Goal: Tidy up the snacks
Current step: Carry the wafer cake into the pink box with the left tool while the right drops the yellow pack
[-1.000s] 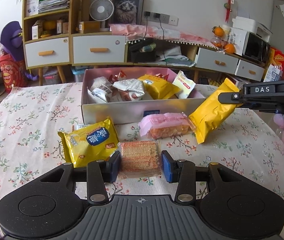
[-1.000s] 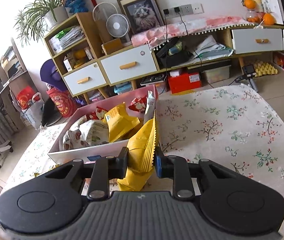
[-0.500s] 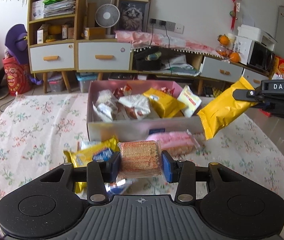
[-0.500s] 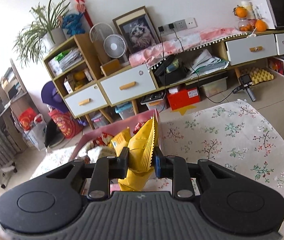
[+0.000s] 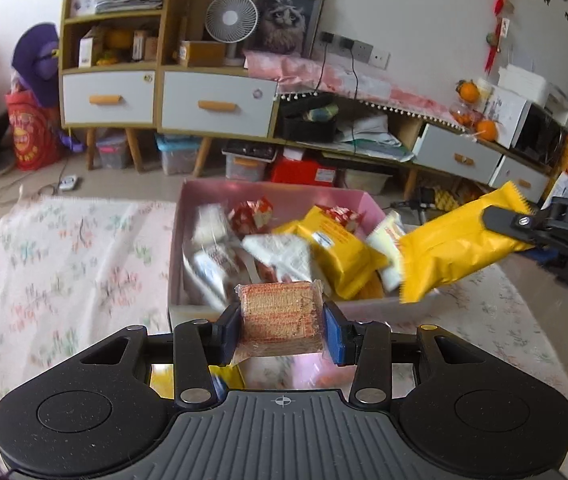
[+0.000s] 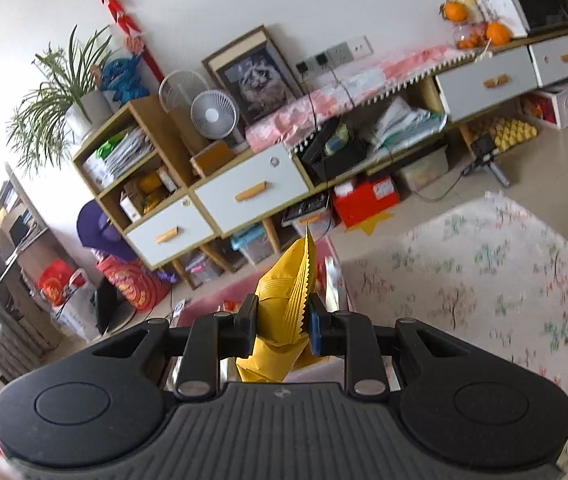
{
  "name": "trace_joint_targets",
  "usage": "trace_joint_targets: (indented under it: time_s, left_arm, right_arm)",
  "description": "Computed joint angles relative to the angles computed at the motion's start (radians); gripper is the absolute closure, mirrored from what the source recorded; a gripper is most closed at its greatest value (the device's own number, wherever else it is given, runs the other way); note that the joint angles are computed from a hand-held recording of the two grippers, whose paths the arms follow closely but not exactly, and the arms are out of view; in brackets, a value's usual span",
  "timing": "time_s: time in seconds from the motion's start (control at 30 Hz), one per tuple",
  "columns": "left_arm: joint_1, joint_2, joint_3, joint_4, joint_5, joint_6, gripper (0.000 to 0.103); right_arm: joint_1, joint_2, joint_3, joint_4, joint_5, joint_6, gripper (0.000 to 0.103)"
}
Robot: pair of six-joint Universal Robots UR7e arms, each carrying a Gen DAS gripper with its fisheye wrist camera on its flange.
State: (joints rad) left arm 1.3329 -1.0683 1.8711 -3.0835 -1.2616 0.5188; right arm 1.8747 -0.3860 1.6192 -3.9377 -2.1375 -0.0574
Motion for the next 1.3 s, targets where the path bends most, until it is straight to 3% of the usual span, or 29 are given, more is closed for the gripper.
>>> trace_joint_targets:
  time_s: [0.17,0.43,0.8,1.0,1.2,1.3]
  left_arm:
    - [0.005,0.078,-0.104,0.093,0.042,0.027,0.063]
    - [0.009,0.157,-0.167,0.077,0.07,0.086,0.062]
    - [0.014,0.22,-0.2,0.011,0.088,0.149,0.063]
    - [0.008,0.215,-0.184,-0.015,0.082,0.165,0.054]
    - [0.003,0.177,-0.163,0.015,0.059,0.156,0.036]
    - [-0.005,0.157,-0.141,0.006,0.067,0.165,0.027]
  right_arm:
    - [0.002,0.054,-0.106,0.002,-0.094,-0.157,0.081]
    - [-0.024,0.102,-0.192,0.089,-0.112,-0.26,0.081]
    - [-0.033,0.121,-0.22,0.142,-0.098,-0.245,0.08]
    - [-0.026,0.106,-0.209,0.173,-0.103,-0.198,0.079]
    - [-0.013,0.09,-0.191,0.173,-0.128,-0.182,0.065]
    - [-0.008,0.08,-0.18,0.159,-0.134,-0.178,0.051]
